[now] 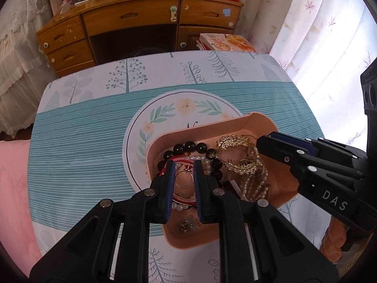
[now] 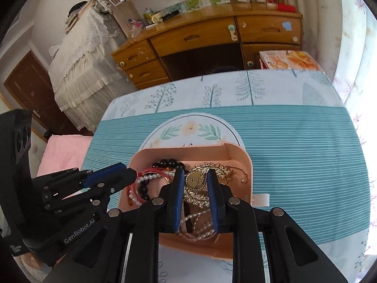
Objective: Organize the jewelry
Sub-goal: 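Carry the ring and round brooch into the pink box and open both grippers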
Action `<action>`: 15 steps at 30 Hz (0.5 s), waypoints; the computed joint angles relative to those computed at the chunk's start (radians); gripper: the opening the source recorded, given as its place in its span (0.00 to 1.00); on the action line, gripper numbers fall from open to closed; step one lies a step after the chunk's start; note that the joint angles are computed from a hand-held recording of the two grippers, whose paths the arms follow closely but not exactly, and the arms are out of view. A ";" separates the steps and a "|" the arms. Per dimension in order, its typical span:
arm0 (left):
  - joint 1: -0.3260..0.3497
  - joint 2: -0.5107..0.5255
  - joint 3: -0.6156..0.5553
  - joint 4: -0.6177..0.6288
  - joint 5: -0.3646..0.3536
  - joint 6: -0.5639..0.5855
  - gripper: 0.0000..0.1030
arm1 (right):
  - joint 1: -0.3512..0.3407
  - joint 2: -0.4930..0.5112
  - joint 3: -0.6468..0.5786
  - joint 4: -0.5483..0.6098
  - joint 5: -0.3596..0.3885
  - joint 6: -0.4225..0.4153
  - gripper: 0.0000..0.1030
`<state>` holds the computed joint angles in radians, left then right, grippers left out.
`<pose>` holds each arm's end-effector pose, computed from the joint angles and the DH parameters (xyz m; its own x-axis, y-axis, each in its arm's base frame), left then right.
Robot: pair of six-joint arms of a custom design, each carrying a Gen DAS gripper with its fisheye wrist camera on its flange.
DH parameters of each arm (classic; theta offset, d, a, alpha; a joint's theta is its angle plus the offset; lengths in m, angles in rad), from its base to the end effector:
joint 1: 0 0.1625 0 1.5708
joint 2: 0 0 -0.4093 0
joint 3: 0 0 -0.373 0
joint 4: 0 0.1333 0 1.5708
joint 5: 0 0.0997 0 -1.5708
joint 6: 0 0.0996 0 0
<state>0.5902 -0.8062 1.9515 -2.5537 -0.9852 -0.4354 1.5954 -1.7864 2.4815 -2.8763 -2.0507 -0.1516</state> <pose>-0.3291 -0.4471 0.0201 -0.6990 0.4413 -0.5627 0.5791 0.8110 -0.0834 0.0954 -0.3290 0.3082 -0.8800 0.1162 0.4605 -0.1548 0.8464 -0.5095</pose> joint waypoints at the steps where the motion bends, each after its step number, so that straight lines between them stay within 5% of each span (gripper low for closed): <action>1: 0.003 0.002 -0.003 0.008 -0.005 -0.001 0.13 | -0.016 0.006 0.002 -0.004 0.016 -0.004 0.19; 8: 0.006 -0.007 -0.002 0.040 -0.028 -0.019 0.14 | -0.050 0.036 0.021 -0.058 0.039 -0.017 0.21; 15: -0.036 -0.058 0.042 0.060 -0.032 -0.053 0.16 | 0.000 -0.051 0.042 -0.011 0.032 0.012 0.21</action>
<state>0.5540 -0.8639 1.9931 -2.4940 -1.0176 -0.4886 1.5957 -1.8377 2.5235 -2.8869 -2.0187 -0.1398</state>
